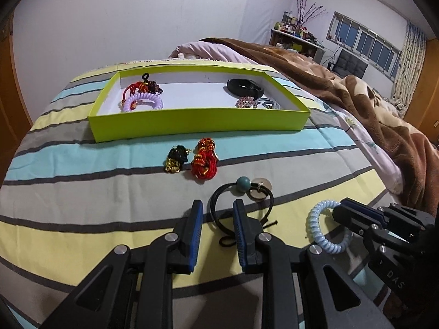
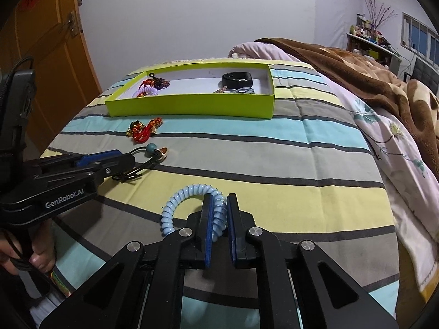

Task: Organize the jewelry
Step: 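Grasp the light blue coil tie with the right tool while the left grasps the black tie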

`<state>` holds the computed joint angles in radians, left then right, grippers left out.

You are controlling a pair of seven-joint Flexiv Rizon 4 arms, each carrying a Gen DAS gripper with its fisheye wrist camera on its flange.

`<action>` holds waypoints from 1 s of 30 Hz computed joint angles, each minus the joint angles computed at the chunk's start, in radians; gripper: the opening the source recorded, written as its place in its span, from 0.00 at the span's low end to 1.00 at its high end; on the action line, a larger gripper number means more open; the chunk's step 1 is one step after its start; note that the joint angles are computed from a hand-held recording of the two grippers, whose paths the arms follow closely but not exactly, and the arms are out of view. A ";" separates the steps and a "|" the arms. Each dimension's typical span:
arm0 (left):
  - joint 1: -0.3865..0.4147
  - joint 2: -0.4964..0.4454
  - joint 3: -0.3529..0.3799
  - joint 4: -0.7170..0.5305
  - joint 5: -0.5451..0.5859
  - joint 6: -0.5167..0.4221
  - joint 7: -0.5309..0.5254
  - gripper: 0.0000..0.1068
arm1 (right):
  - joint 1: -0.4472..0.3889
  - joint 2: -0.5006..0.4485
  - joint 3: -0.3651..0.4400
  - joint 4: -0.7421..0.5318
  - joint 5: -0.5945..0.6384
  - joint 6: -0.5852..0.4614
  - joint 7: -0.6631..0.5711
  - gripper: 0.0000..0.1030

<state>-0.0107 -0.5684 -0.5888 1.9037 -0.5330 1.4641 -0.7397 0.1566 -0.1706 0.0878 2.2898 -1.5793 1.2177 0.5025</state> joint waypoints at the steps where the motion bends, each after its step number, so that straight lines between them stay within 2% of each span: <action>1: -0.021 -0.002 0.023 -0.010 0.010 0.000 -0.010 0.22 | -0.003 0.000 -0.002 0.000 -0.008 0.006 0.006 0.09; 2: -0.039 -0.002 0.042 -0.015 0.022 0.006 -0.017 0.22 | -0.005 -0.001 -0.003 -0.001 -0.016 0.010 0.011 0.09; 4: -0.081 -0.003 0.093 -0.027 0.055 0.018 -0.038 0.11 | -0.011 -0.003 -0.005 -0.002 -0.033 0.019 0.024 0.09; 7: -0.080 -0.005 0.093 -0.029 0.078 0.022 -0.043 0.02 | -0.020 -0.001 -0.005 -0.003 -0.052 0.025 0.038 0.09; 8: -0.068 -0.006 0.081 -0.027 0.078 0.022 -0.041 0.02 | -0.022 0.000 -0.004 -0.002 -0.056 0.026 0.041 0.09; 18: 0.130 0.000 -0.146 0.056 0.079 0.087 -0.015 0.02 | -0.027 0.041 0.008 0.013 -0.061 -0.001 0.043 0.09; 24: 0.264 0.003 -0.286 0.103 0.142 0.136 -0.044 0.02 | -0.020 0.065 0.013 0.011 -0.066 -0.018 0.042 0.09; 30: 0.359 -0.002 -0.377 0.118 0.216 0.153 -0.089 0.02 | -0.017 0.080 0.016 -0.001 -0.078 -0.026 0.041 0.09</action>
